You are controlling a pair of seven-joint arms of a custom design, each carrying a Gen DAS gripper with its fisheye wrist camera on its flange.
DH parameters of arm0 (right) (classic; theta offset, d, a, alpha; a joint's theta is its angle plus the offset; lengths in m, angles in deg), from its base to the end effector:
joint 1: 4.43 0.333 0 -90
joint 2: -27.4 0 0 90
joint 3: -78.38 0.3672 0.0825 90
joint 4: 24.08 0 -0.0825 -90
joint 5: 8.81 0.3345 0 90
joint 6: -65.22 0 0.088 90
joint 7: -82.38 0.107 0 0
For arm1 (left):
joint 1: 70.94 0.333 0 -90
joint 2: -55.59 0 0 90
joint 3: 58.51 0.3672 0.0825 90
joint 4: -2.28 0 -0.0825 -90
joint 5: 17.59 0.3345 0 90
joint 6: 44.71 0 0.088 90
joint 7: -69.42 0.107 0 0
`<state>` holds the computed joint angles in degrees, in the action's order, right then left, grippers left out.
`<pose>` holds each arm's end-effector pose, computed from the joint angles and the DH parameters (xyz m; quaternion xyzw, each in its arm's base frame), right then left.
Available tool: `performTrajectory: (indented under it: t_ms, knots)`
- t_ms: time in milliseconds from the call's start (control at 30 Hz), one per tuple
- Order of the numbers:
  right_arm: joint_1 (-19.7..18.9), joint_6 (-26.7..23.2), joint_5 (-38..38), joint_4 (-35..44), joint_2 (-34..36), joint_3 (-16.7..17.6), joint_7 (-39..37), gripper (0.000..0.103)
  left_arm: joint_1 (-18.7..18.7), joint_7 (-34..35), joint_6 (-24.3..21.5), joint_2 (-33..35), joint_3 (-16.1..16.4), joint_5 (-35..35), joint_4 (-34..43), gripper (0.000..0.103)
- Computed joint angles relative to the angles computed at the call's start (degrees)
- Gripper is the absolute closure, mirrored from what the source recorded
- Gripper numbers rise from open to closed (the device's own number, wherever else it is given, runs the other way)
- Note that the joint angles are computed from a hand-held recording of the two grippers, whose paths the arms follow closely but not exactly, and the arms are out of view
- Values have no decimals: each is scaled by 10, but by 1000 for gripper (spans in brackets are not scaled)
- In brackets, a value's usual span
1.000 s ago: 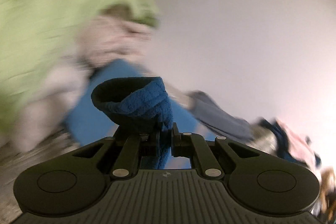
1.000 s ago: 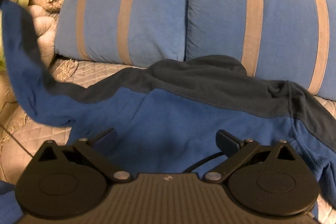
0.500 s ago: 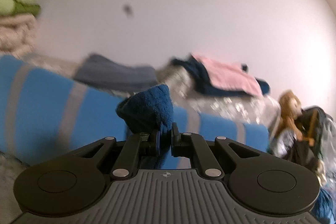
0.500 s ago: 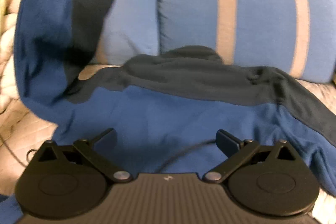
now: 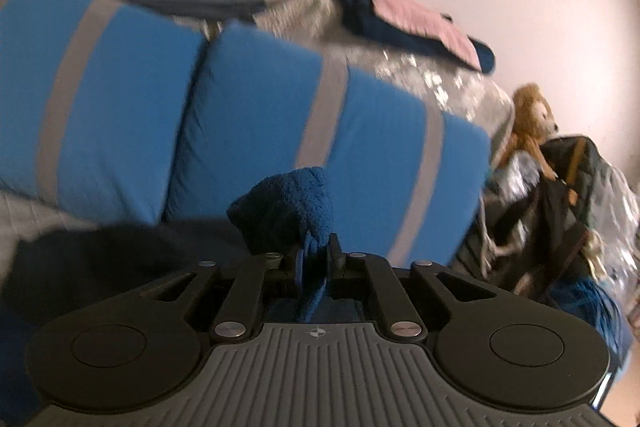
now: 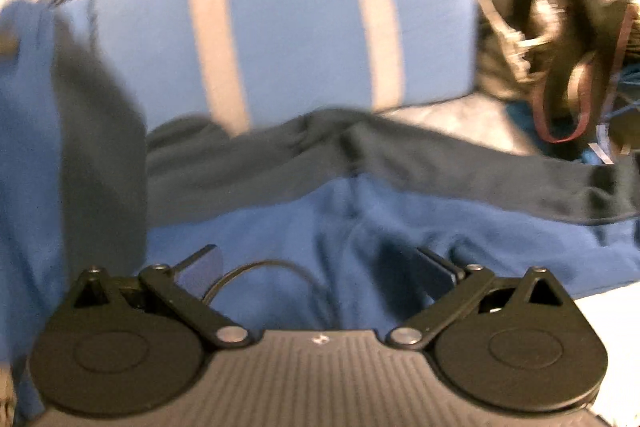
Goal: Fold clothes
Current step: 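Carry the cuff across the hoodie body with the left gripper and release, then move the left gripper over the blue fleece body of the hoodie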
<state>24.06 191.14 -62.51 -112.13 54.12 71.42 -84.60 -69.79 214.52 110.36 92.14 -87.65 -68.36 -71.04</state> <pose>0.6458 0.2429 0.4870 -0.2999 0.8555 -0.3699 0.2034 0.7250 -0.2062 0.5478 -0.4088 0.7276 -0.5460 0.0734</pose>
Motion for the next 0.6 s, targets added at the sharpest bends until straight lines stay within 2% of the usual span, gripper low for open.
performTrajectory:
  t_ms: [33,67,100,167,233,333,433,600]
  knots:
    - [9,-15,-12,-3,-3,-8,22,0,7,8,-13,0,-6,-4,-7,72]
    - [15,-29,-24,-6,-5,-13,42,0,21,31,-23,0,-20,-20,-15,49]
    - [21,-44,-38,-9,-8,-16,63,0,32,54,-36,0,-31,-37,-23,32]
    - [29,-75,-65,-16,-15,-19,104,0,65,138,-42,-1,-66,-108,-45,24]
    - [31,-87,-95,-29,-23,-14,139,0,78,182,-51,-2,-73,-147,-55,22]
    - [25,-83,-139,-48,-36,-3,175,0,57,172,-37,-9,-37,-151,-55,21]
    - [10,-60,-161,-51,-35,10,175,0,31,158,-2,-11,-2,-157,-54,20]
    - [-5,-30,-146,-41,-27,19,164,0,-5,114,74,-14,37,-100,-64,20]
